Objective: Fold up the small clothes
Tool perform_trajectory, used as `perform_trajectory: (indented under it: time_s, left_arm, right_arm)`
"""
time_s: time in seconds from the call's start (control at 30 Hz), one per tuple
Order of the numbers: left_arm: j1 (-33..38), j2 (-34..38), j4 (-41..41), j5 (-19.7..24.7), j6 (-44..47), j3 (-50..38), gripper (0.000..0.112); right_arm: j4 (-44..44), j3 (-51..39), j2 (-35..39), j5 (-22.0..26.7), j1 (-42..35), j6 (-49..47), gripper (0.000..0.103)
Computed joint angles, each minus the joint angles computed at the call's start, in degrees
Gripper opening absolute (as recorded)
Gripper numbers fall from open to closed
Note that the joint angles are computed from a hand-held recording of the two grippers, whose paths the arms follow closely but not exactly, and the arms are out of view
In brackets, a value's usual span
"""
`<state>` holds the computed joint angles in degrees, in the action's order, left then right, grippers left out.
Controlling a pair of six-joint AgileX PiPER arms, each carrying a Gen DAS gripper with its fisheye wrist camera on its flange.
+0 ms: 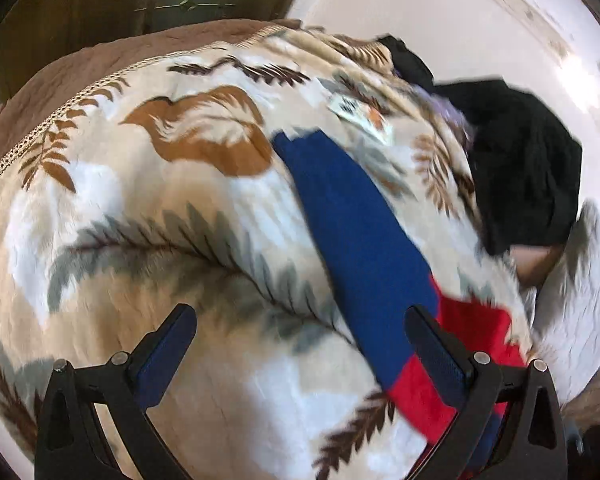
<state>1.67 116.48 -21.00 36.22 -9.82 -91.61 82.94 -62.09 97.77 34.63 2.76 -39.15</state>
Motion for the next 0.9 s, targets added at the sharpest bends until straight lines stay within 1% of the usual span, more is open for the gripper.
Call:
perform_trajectory:
  time_s: [0.07, 0.17, 0.27, 0.33, 0.4, 0.47, 0.5, 0.53, 0.6, 0.67, 0.7, 0.77, 0.8, 0.83, 0.9]
  left_arm:
    - [1.7, 0.4, -3.6, -0.7, 2.2, 0.0, 0.103]
    - [3.8, 1.0, -11.3, -1.3, 7.9, -0.1, 0.100]
    - [4.6, 1.6, -15.2, -1.4, 11.7, -1.3, 0.097]
    - [4.9, 1.9, -16.9, -1.4, 13.3, -1.9, 0.096]
    - [5.1, 2.9, -18.2, -0.4, 14.5, -3.2, 0.094]
    - [5.0, 4.2, -19.5, 1.2, 15.3, -4.7, 0.083]
    - [4.9, 5.2, -21.3, 2.3, 16.3, -5.7, 0.075]
    - [4.9, 5.9, -22.6, 3.0, 17.0, -6.1, 0.072]
    - [4.2, 7.8, -23.6, 4.2, 16.4, -8.3, 0.071]
    - [3.0, 9.2, -21.4, 4.0, 14.3, -10.4, 0.071]
    - [2.6, 10.3, -20.2, 4.4, 13.4, -11.9, 0.071]
    - [2.1, 13.4, -16.7, 7.0, 9.4, -16.6, 0.073]
    - [2.3, 14.6, -16.4, 7.7, 8.1, -17.9, 0.073]
    - [2.5, 15.5, -17.2, 7.6, 7.5, -18.5, 0.073]
    - [2.5, 15.9, -18.8, 5.8, 8.4, -18.4, 0.073]
  right_arm:
    - [-1.8, -0.7, -2.1, 0.9, 1.1, -1.9, 0.055]
    - [-8.5, 1.5, -6.3, -1.2, 0.9, 0.6, 0.055]
    - [-15.0, 7.2, -11.3, -2.0, -1.7, 3.2, 0.055]
    - [-15.7, 12.4, -15.1, 0.0, -5.4, 1.7, 0.055]
    - [-16.2, 17.3, -19.0, 0.8, -9.3, -0.4, 0.055]
    - [-15.4, 21.6, -22.2, 3.0, -14.6, -3.7, 0.055]
    - [-14.9, 23.6, -23.8, 4.4, -17.7, -5.5, 0.055]
    - [-14.2, 24.9, -24.6, 5.2, -20.0, -7.0, 0.055]
    - [-12.8, 25.8, -24.2, 7.0, -23.6, -9.1, 0.055]
    - [-10.8, 25.7, -22.5, 9.2, -26.1, -11.1, 0.055]
    - [-9.9, 25.5, -21.4, 10.2, -26.8, -12.3, 0.055]
    - [-9.8, 25.3, -20.6, 10.7, -26.9, -13.1, 0.055]
    - [-9.5, 25.2, -19.9, 11.1, -26.9, -13.6, 0.055]
    - [-9.1, 25.0, -19.2, 11.6, -26.9, -14.0, 0.055]
    - [-8.5, 24.7, -18.2, 12.4, -27.2, -14.8, 0.055]
